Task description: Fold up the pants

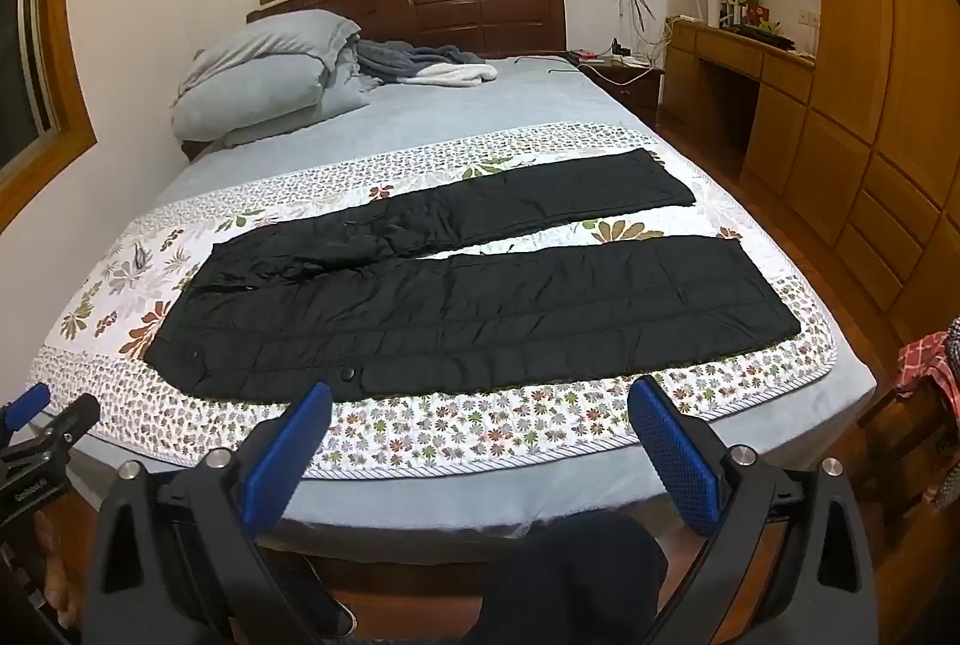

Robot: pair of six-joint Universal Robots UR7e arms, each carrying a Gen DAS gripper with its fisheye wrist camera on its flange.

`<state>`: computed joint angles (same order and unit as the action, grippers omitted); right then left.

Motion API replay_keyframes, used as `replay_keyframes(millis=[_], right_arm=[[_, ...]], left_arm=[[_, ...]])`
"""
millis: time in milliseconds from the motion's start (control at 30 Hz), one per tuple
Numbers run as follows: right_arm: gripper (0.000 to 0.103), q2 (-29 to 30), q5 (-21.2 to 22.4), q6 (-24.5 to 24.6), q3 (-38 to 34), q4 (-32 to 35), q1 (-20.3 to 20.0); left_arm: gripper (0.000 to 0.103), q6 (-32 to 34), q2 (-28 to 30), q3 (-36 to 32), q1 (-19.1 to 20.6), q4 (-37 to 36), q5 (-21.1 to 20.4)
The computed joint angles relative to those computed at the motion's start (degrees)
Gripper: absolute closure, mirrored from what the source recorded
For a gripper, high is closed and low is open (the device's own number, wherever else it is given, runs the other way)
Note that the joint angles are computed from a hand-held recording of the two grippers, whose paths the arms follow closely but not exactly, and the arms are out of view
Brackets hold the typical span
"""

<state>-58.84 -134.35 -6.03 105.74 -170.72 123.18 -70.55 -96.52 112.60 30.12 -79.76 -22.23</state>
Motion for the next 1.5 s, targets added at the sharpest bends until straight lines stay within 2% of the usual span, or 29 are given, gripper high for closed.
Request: replay_keyframes(millis=[267, 367, 600, 667, 1233, 1500], right_arm=[[0.003, 0.1, -0.2, -0.2, 0.0, -0.4, 0.0], [0.003, 0.2, -0.2, -0.2, -0.1, -0.4, 0.0], [0.003, 0.2, -0.1, -0.1, -0.1, -0.3, 0.1], [0.003, 0.3, -0.2, -0.1, -0.3, -0.3, 0.1], [0.003, -0.3, -0.4, -0.7, 0.8, -1.3, -0.5], [0.003, 0.0, -0.5, -0.3, 0.4, -0.9, -0.2]], left_arm=[[0.002, -0.6, -0.3, -0.2, -0.2, 1.0, 0.0], [0.002, 1.4, -0.9, 0.2, 0.5, -1.0, 0.2], [0.002, 1.9, -1.9, 0.3, 0.8, -0.2, 0.6], [0.002, -0.5, -0.4, -0.4, 0.3, 1.3, 0.4], [0.002, 0.4, -0.4, -0.1, 0.8, 0.8, 0.5], [0.002, -1.4, 0.1, -0.6, 0.4, 2.6, 0.6]])
